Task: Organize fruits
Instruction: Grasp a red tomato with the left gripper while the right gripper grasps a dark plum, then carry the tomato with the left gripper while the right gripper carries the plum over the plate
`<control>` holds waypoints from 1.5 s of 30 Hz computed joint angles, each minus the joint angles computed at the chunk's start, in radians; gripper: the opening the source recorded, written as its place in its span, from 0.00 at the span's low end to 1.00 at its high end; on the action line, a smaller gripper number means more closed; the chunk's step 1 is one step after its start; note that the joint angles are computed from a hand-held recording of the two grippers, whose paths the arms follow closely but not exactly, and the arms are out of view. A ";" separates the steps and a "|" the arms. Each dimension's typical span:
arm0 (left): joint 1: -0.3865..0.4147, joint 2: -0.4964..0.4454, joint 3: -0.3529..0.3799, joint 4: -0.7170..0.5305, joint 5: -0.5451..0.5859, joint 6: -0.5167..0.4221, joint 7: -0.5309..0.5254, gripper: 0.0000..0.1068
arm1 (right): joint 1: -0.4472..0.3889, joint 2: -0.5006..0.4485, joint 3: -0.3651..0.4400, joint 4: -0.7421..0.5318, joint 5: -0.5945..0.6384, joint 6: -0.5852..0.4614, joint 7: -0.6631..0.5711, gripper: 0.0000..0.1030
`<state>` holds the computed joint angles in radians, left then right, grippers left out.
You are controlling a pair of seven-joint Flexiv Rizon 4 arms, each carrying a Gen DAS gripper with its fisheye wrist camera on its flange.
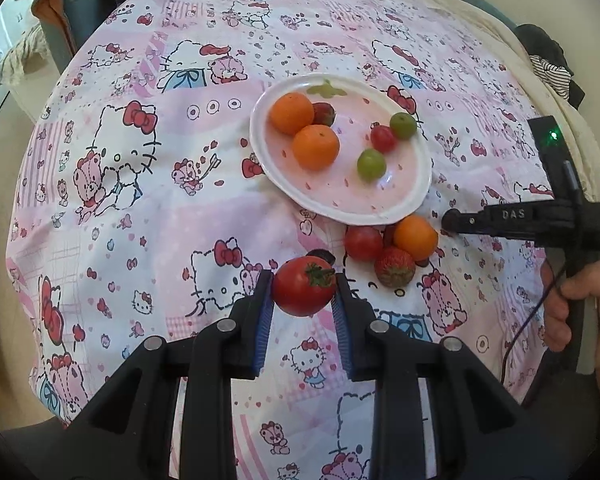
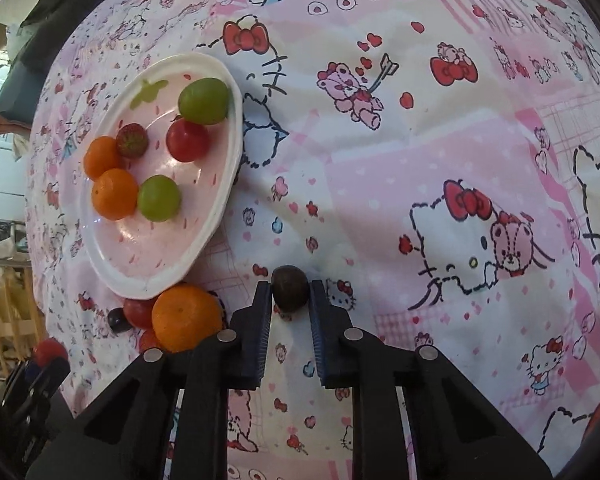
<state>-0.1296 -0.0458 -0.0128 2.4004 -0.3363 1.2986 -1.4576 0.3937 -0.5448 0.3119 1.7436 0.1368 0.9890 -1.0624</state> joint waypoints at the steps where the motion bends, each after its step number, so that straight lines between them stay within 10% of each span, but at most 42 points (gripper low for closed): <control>1: 0.000 -0.001 0.000 0.000 0.003 0.007 -0.001 0.23 | -0.002 0.003 0.002 0.003 0.003 0.003 -0.004 0.18; 14: 0.016 -0.006 0.014 0.006 0.090 0.050 -0.071 0.23 | -0.063 0.075 0.077 0.048 0.144 0.139 -0.105 0.18; 24: -0.001 0.023 0.001 0.001 -0.076 0.215 0.106 0.23 | -0.157 0.100 0.227 -0.027 0.383 0.291 -0.425 0.18; 45: -0.007 -0.273 0.010 -0.278 0.161 0.083 0.038 0.23 | -0.038 -0.060 0.061 -0.167 0.149 0.086 -0.254 0.18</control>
